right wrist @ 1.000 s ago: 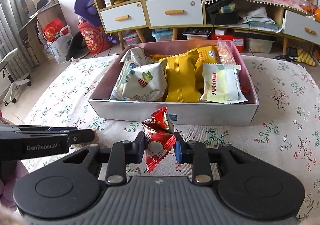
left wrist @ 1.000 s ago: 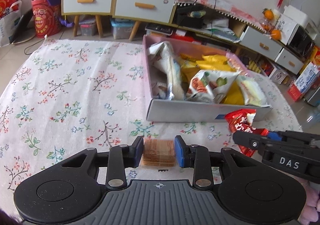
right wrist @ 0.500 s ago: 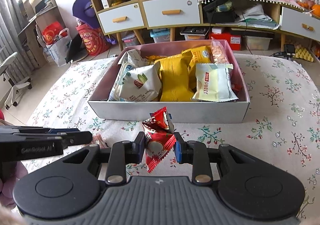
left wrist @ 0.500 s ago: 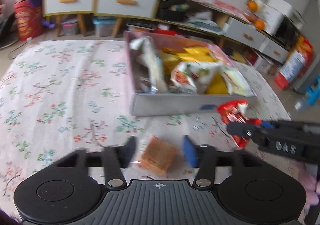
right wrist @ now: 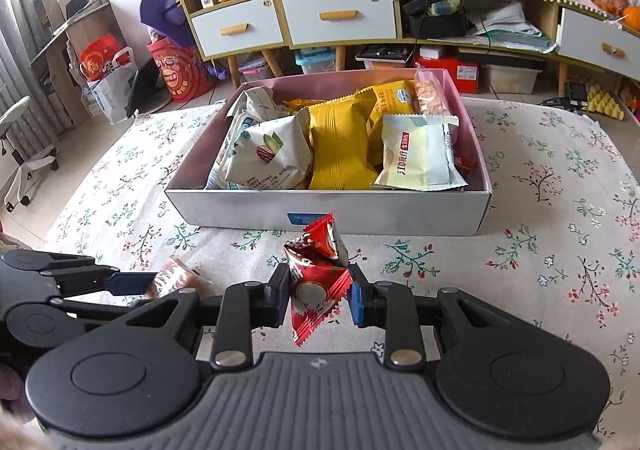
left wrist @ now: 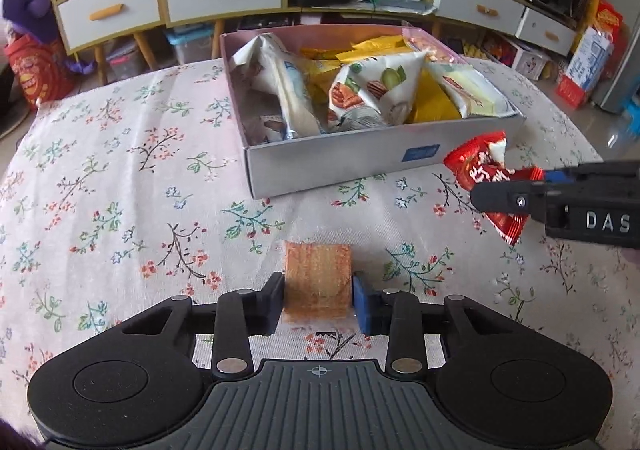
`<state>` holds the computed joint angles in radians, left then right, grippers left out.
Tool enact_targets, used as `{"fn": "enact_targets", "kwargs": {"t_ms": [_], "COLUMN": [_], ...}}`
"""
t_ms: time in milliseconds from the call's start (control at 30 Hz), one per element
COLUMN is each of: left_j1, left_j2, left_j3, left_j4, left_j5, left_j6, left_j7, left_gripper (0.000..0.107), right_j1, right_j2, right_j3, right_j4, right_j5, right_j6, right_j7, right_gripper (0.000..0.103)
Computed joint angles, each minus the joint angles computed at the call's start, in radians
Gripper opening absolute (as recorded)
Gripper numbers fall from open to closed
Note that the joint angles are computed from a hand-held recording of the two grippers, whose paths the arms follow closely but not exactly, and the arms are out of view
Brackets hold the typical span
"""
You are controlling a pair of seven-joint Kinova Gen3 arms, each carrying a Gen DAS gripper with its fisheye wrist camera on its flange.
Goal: Organize snacks
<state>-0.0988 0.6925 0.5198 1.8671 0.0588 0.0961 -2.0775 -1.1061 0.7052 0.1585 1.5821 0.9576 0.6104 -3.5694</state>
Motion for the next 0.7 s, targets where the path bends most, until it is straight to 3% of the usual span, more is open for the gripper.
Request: {"fn": "enact_targets", "kwargs": {"t_ms": [167, 467, 700], "left_j1": [-0.054, -0.23, -0.188], "left_j2": [-0.01, 0.016, 0.082], "left_j3": [0.055, 0.256, 0.232], "left_j4": [0.017, 0.039, -0.099], "left_j5": [0.005, -0.03, -0.064], "left_j6": [-0.023, -0.119, -0.068], "left_j7": [0.004, 0.079, 0.169], "left_gripper": [0.032, 0.032, 0.029], "right_j1": [-0.005, -0.027, 0.013], "right_j2": [-0.005, -0.043, -0.065], "right_j3": [0.003, 0.015, -0.011], "right_j4": [0.007, 0.05, 0.068], "right_j5": [0.01, 0.109, 0.236], "right_j6": [0.003, 0.009, 0.031], "right_j7": [-0.009, -0.125, -0.218], "right_gripper": [0.027, 0.027, 0.027]}}
